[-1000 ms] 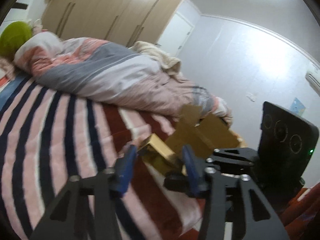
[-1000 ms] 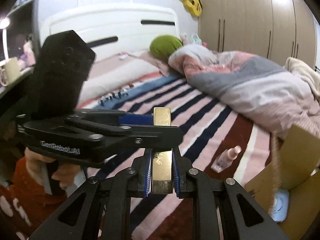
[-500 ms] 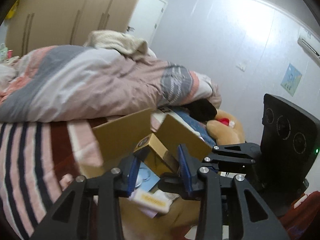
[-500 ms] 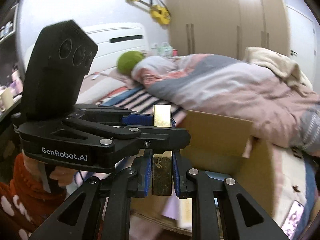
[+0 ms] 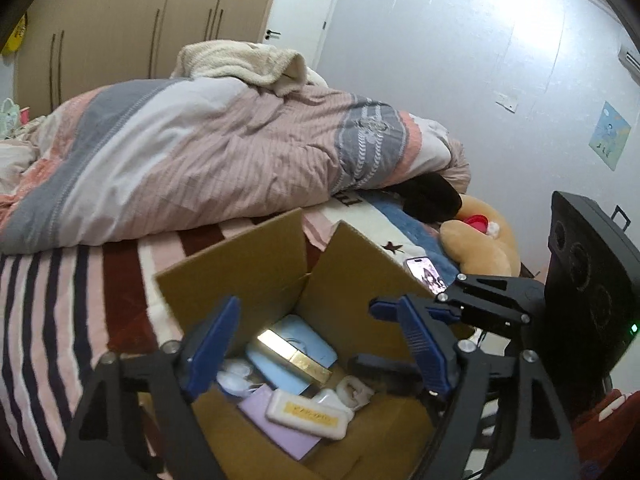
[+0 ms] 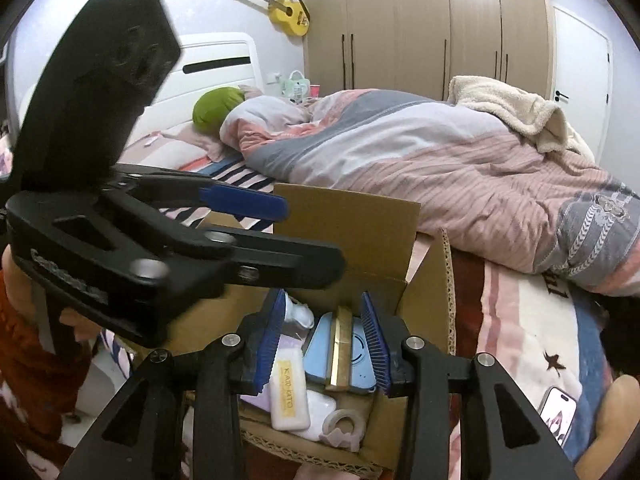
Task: Organize rigid objects
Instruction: 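Lower the gold stick into the cardboard box and release it, then grasp the clear perfume bottle with the right gripper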
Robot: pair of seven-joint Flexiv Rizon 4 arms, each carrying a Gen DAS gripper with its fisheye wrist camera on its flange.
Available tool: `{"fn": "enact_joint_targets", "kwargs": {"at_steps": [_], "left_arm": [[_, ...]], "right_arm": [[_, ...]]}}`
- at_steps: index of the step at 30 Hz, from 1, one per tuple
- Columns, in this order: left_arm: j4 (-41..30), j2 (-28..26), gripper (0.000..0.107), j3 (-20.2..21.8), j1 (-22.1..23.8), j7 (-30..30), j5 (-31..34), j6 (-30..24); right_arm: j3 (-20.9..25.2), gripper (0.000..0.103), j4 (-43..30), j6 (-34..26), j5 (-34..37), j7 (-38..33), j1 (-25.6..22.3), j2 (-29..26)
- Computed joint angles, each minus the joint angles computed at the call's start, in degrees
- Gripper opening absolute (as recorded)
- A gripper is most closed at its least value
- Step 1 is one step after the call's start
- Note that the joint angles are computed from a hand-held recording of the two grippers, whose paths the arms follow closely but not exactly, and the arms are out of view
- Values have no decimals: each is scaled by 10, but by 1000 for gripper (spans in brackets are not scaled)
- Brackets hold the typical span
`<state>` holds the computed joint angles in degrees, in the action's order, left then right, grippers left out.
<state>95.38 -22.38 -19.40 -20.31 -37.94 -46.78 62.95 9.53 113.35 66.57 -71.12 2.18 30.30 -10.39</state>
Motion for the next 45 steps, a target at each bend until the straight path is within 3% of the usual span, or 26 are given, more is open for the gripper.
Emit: {"fn": "enact_joint_targets", "kwargs": {"at_steps": [4, 9, 13, 18, 28, 33, 37, 41, 45], "left_arm": [[49, 40, 83, -6, 16, 50, -65, 27], [101, 86, 86, 15, 16, 117, -162, 51], [134, 111, 88, 43, 6, 168, -240, 90], [156, 121, 88, 71, 6, 223, -310, 105], [158, 84, 88, 97, 18, 325, -432, 124], [157, 67, 88, 103, 26, 353, -456, 107], [151, 51, 88, 105, 32, 364, -457, 98], [143, 35, 88, 103, 40, 358, -446, 92], [132, 20, 88, 97, 51, 338, -424, 83]], "right_arm": [[6, 37, -14, -19, 15, -9, 12, -7], [4, 43, -57, -33, 18, -24, 39, -31], [-8, 49, -106, -6, 10, -28, 63, -69], [-26, 51, -178, 37, 50, -63, 98, -135], [-51, 51, -306, 34, 193, -171, 164, -262], [-104, 51, -362, -92, 205, -200, 222, -304], [-105, 51, -382, -116, 248, -194, 214, -333], [-135, 51, -377, -164, 253, -121, 220, -342], [-134, 51, -381, -160, 252, -101, 202, -355]]}}
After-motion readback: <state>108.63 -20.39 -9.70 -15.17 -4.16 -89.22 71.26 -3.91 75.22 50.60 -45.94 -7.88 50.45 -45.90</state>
